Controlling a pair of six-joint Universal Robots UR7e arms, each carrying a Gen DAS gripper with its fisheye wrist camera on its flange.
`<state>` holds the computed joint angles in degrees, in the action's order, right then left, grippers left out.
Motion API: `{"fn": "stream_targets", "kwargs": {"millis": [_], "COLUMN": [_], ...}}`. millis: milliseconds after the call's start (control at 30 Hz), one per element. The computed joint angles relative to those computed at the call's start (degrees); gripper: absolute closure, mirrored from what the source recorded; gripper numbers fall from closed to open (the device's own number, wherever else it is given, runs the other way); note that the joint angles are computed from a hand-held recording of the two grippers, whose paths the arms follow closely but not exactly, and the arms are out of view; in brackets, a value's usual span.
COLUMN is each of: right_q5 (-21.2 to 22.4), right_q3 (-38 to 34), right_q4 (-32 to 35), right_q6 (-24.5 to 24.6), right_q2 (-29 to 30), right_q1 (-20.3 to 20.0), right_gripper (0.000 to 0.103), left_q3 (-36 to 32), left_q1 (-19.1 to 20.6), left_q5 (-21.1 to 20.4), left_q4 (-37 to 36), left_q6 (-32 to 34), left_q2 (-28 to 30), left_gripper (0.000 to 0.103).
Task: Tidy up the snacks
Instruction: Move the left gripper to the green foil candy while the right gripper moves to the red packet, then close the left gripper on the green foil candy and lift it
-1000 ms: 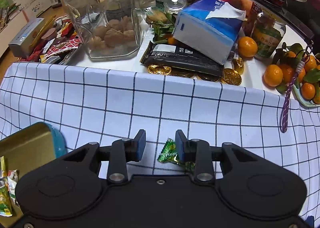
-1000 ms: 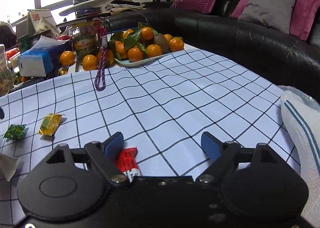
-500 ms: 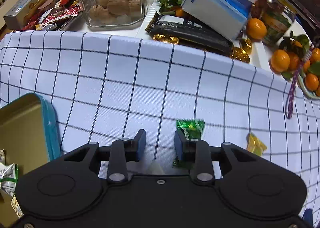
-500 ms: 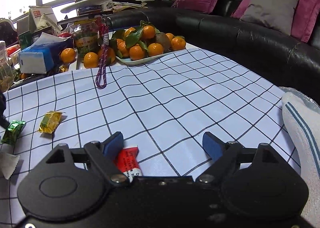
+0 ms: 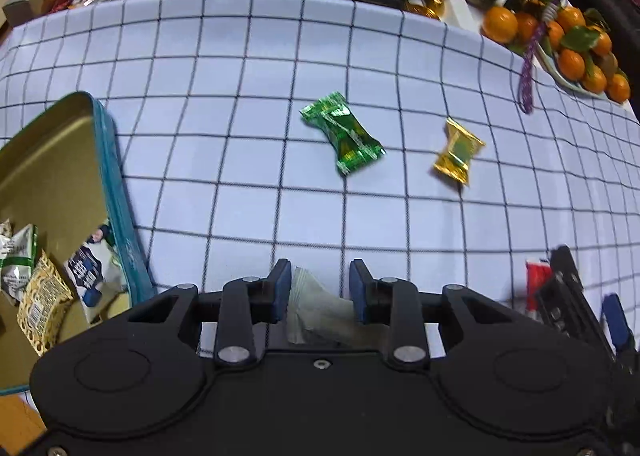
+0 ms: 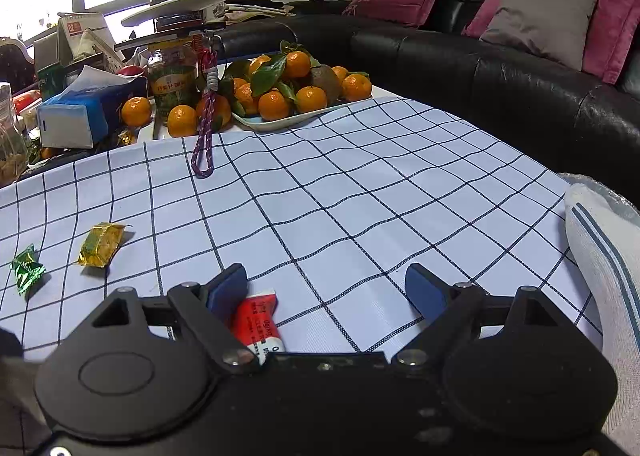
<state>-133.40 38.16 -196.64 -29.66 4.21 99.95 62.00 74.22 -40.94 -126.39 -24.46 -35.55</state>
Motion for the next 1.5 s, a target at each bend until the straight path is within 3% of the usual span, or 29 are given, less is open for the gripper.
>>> {"fn": "stream_targets", "kwargs": {"millis": [67, 200, 333, 500, 633, 767, 1000, 1100, 1333, 1500], "right_q5": [0.04, -0.02, -0.01, -0.35, -0.39, -0.39, -0.38, -0.38, -0.4, -0.45], "right_q3": [0.0, -0.02, -0.05, -0.58, -0.61, -0.61, -0.63, -0.63, -0.66, -0.79], "right_q4": [0.03, 0.02, 0.04, 0.31, 0.32, 0.32, 0.33, 0.33, 0.34, 0.39], "right_q6": [0.05, 0.0, 0.0, -0.37, -0.39, -0.39, -0.38, -0.38, -0.36, -0.44], "right_q2": [-0.01, 0.0, 0.02, 0.29, 0.31, 0.31, 0.33, 0.33, 0.35, 0.42], "right_q1": [0.0, 0.0, 0.0, 0.06, 0.08, 0.08, 0.08, 0.08, 0.09, 0.11], "right_gripper": [0.011, 0.011, 0.011, 0.01, 0.01, 0.01, 0.01, 0.01, 0.01, 0.011], "left_q3": [-1.78, -9.63, -20.9, -29.86, -32.3, -33.6, -31.11, -28.68, -17.96, -8.38], "left_q1": [0.11, 0.21, 1.03, 1.56, 1.97, 1.74, 2.09, 1.84, 1.23, -0.82], "left_q5": [-0.4, 3.13, 2.93, 2.44, 0.79, 4.76, 2.8, 2.91, -0.11, 2.78], "left_q4": [0.45, 0.6, 4.23, 4.92, 8.19, 9.79, 10.64, 10.46, 9.35, 3.41], "left_q6": [-0.39, -1.72, -1.42, 1.16, -0.29, 0.15, -1.33, -0.9, -3.34, -1.08], "left_q2": [0.5, 4.22, 9.59, 14.73, 16.1, 17.64, 15.8, 14.57, 8.42, 2.99], "left_gripper": [0.063, 0.063, 0.063, 0.063, 0.063, 0.063, 0.063, 0.076, 0.08, 0.08]}}
